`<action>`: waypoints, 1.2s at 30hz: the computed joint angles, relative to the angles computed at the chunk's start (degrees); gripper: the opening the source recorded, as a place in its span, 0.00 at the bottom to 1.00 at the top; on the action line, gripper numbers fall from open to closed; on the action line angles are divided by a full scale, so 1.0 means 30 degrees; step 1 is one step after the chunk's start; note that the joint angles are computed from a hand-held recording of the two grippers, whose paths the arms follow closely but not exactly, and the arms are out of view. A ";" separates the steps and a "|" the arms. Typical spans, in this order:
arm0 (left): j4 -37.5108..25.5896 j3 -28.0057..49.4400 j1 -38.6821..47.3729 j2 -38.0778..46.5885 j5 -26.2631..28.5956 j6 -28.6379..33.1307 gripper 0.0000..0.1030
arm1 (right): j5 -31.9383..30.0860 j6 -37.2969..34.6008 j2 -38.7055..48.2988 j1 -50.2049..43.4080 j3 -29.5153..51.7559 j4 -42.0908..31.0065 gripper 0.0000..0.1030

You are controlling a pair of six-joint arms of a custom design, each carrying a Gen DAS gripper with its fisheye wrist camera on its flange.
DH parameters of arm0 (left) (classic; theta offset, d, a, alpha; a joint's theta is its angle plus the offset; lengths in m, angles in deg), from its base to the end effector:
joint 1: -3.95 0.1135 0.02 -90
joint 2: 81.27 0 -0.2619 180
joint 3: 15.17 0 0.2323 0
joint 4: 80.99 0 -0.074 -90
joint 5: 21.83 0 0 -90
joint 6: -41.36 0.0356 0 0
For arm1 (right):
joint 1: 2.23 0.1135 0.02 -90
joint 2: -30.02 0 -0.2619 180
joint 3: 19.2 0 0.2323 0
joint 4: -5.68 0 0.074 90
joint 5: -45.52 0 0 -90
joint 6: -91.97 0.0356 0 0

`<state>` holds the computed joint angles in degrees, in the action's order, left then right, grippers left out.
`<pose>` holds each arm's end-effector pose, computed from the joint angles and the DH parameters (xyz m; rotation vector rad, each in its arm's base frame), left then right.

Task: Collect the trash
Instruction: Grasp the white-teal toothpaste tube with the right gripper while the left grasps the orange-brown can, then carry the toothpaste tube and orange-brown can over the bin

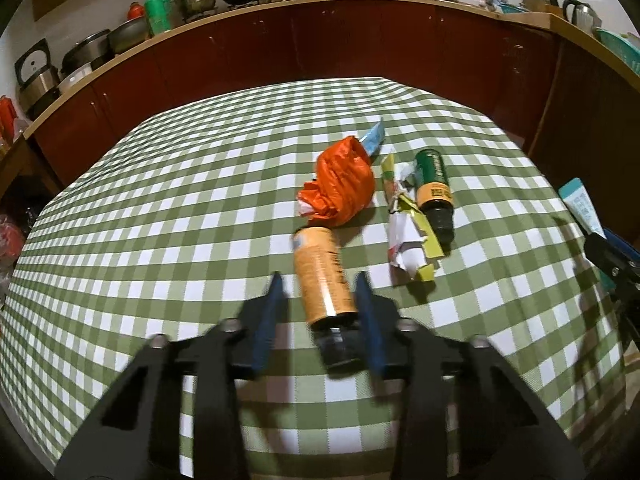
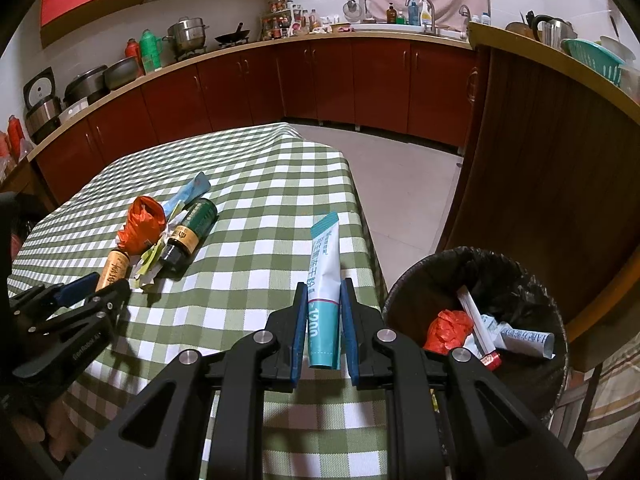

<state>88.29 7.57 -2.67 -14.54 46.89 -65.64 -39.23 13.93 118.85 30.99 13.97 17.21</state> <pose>0.1461 -0.0039 0.1053 -0.3678 2.4291 0.2913 0.1894 0.1201 0.1073 -0.3894 2.3221 0.2830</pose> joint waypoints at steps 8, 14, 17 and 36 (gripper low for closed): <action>-0.0666 -0.0651 -0.0333 -0.1606 0.0063 0.0069 0.23 | 0.0055 -0.0204 -0.0047 -0.0173 -0.0360 0.0231 0.17; -0.4142 -0.0523 -0.3206 -0.4994 -0.1487 -0.1468 0.23 | -0.0091 -0.0566 -0.0921 -0.0959 -0.0981 0.0140 0.17; -0.5255 -0.0041 -0.5091 -0.5589 -0.2415 -0.2490 0.23 | -0.0316 -0.0991 -0.1692 -0.1887 -0.1468 0.0077 0.17; -0.0502 0.5139 -1.3167 0.4435 -0.5195 -0.4905 0.23 | -0.2753 -0.4617 -0.4708 -0.9400 -0.3263 -0.0700 0.17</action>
<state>86.78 22.99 -42.17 -1.24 31.31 -80.35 -47.49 0.08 104.72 2.79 4.18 15.11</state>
